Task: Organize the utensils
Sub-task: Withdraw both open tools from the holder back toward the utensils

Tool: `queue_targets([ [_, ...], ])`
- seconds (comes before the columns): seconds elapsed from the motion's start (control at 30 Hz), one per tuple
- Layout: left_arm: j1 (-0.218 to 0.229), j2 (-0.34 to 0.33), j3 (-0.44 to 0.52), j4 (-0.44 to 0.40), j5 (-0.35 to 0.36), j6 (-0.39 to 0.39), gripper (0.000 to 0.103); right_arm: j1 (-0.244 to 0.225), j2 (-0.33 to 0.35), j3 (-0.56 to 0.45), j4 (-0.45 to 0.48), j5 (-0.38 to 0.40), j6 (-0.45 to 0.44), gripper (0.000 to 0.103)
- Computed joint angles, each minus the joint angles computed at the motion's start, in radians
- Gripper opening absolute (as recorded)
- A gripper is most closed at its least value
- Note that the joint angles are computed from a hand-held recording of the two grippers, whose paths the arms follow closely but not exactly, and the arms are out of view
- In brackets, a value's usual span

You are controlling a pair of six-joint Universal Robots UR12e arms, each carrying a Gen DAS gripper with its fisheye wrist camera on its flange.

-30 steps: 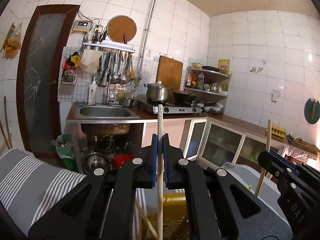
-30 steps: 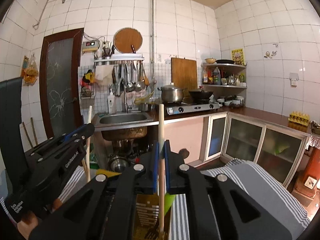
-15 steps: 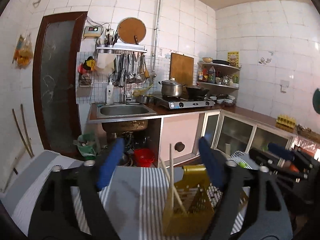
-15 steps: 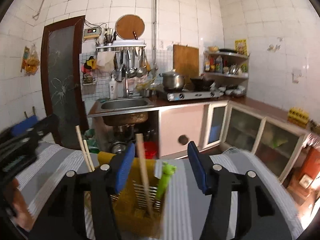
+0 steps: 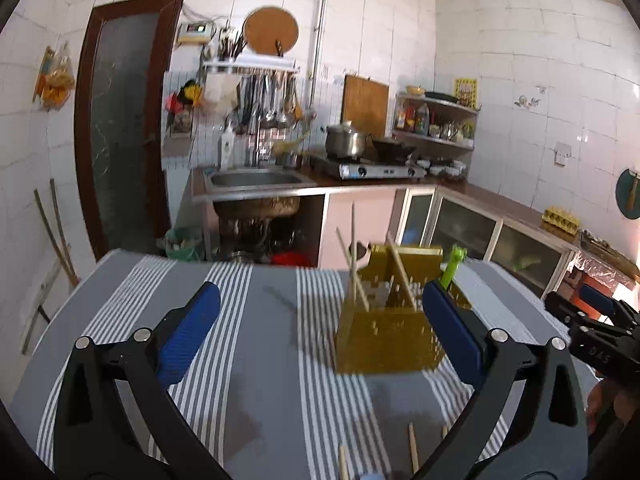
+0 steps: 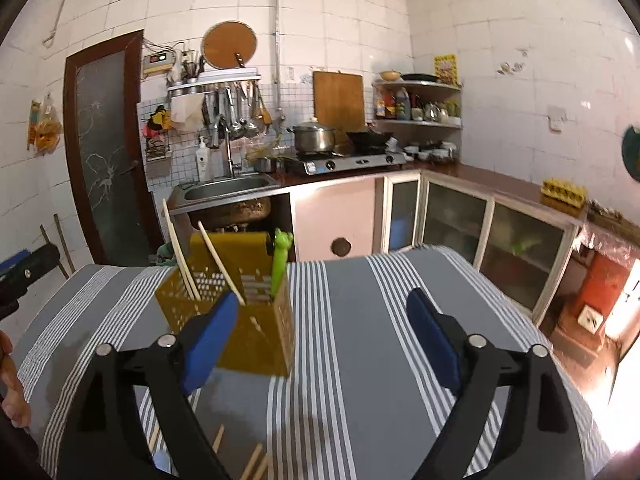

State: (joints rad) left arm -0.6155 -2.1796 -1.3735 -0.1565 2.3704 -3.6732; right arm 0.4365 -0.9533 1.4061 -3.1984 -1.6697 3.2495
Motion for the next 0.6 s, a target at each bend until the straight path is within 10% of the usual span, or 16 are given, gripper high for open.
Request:
queue_targets([
  [0.6, -0.013, 0.012, -0.103, -0.2, -0.099, -0.201, 0.098, 0.02, -0.017, 0.14, 0.046, -0.015, 0.08, 0.089],
])
